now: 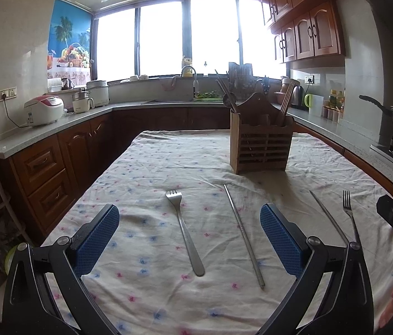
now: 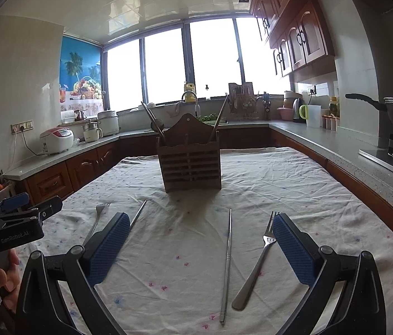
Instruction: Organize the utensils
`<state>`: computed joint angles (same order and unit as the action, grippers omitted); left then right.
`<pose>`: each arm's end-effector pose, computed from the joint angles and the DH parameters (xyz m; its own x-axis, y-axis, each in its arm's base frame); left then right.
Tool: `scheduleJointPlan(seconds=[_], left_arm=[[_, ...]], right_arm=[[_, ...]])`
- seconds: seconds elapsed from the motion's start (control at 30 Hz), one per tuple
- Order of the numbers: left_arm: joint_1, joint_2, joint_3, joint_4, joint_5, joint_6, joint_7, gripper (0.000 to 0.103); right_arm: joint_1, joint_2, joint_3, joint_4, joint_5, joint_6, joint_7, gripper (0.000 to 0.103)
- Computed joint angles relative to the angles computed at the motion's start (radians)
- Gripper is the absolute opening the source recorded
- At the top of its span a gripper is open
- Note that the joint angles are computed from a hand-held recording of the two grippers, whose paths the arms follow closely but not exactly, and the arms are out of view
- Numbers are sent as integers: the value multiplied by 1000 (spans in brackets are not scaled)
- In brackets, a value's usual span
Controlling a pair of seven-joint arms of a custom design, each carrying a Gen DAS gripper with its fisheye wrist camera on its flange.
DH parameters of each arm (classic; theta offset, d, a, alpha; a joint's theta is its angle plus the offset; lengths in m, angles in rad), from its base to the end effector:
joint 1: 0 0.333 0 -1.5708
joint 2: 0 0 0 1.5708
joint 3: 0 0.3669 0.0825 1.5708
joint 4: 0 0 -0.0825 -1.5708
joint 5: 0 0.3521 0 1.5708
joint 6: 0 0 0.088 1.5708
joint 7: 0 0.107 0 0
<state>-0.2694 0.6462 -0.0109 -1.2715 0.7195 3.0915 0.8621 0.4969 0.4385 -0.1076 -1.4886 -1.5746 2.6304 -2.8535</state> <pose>0.7275 -0.2628 0.5550 -0.2487 -0.9685 -0.0153 -0.3599 0.1070 -0.9268 0.6470 0.3097 0.5373 -0.1680 -0.9838 -0.0626 -0.2645 0.1062 -0.9585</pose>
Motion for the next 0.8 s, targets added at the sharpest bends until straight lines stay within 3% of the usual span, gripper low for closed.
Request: scheduleJointPlan(seconds=[0.13, 0.27, 0.43, 0.6, 0.8], left_arm=[[-16, -4, 25, -2, 15, 5, -18, 103], [4, -4, -13, -5, 4, -4, 16, 103], [-26, -9, 43, -13, 26, 27, -36, 103], [-23, -9, 46, -16, 36, 42, -52, 103], [-46, -14, 92, -26, 61, 84, -99, 103]], right_arm=[[3, 1, -1, 0, -8, 2, -5, 103], [6, 4, 1, 3, -5, -8, -19, 103], [12, 3, -2, 1, -17, -14, -9, 103], [11, 3, -1, 0, -40, -10, 6, 103], [12, 2, 2, -2, -58, -16, 14, 103]])
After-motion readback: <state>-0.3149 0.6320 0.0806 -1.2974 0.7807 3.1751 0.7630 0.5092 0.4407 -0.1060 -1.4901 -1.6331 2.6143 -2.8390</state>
